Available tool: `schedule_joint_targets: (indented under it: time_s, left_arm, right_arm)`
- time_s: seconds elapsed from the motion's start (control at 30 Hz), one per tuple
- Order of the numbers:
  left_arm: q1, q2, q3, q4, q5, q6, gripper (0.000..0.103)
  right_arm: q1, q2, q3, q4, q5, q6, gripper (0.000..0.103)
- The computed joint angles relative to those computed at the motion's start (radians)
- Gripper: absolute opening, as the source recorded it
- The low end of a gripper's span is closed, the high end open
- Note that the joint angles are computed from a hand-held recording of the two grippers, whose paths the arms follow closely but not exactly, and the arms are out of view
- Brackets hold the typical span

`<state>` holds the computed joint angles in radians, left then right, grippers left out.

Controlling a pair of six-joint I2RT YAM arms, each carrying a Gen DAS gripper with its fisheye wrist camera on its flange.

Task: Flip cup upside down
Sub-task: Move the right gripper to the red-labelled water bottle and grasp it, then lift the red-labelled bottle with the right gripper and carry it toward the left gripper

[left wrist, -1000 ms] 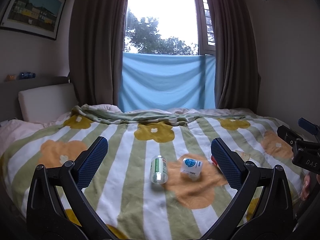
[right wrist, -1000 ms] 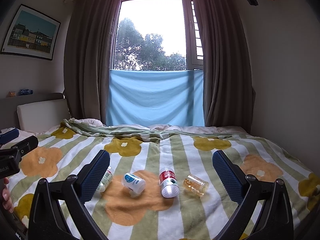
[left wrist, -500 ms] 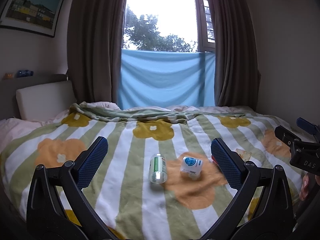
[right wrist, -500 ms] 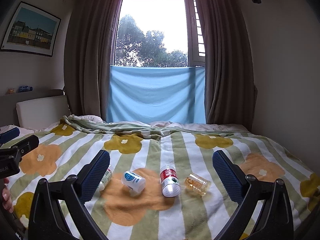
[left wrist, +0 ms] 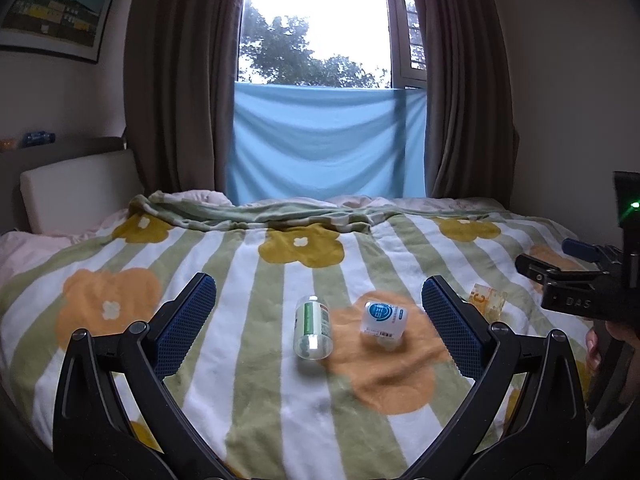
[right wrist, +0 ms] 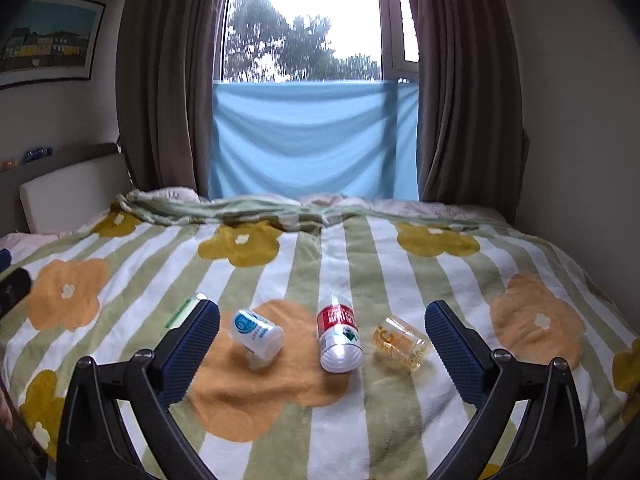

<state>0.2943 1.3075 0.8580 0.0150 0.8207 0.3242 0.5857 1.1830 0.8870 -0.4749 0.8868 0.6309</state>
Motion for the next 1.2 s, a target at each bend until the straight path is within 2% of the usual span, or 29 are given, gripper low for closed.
schedule_joint_targets:
  time_s: [0.07, 0.27, 0.47, 0.57, 0.7, 0.87, 0.9, 1.0, 1.2]
  left_arm:
    - [-0.013, 0.02, 0.014, -0.01, -0.02, 0.007, 0.103]
    - [-0.032, 0.074, 0.039, -0.026, -0.05, 0.022, 0.103]
    - [-0.055, 0.114, 0.052, -0.041, -0.091, 0.041, 0.103]
    - [-0.067, 0.137, 0.062, -0.046, -0.113, 0.05, 0.103]
    - [-0.087, 0.181, 0.082, -0.055, -0.143, 0.059, 0.103]
    - [-0.12, 0.237, 0.108, -0.068, -0.183, 0.062, 0.103]
    - [-0.126, 0.246, 0.112, -0.069, -0.189, 0.062, 0.103]
    - [-0.132, 0.257, 0.112, -0.061, -0.194, 0.058, 0.103]
    - [-0.137, 0.274, 0.118, -0.079, -0.199, 0.074, 0.103]
  right_arm:
    - [-0.138, 0.051, 0.011, 0.037, -0.178, -0.079, 0.103]
    - [-0.394, 0.282, 0.136, 0.107, -0.476, -0.257, 0.103]
    - [-0.55, 0.63, 0.455, -0.065, -0.631, -0.353, 0.103]
    - [-0.593, 0.764, 0.574, -0.123, -0.672, -0.376, 0.101]
    - [-0.611, 0.884, 0.682, -0.181, -0.688, -0.408, 0.095]
    - [-0.626, 0.962, 0.751, -0.211, -0.706, -0.424, 0.075]
    - [-0.628, 0.973, 0.761, -0.216, -0.708, -0.425, 0.073]
    - [-0.636, 0.997, 0.781, -0.227, -0.716, -0.426, 0.059]
    - [-0.654, 0.969, 0.747, -0.201, -0.754, -0.385, 0.058]
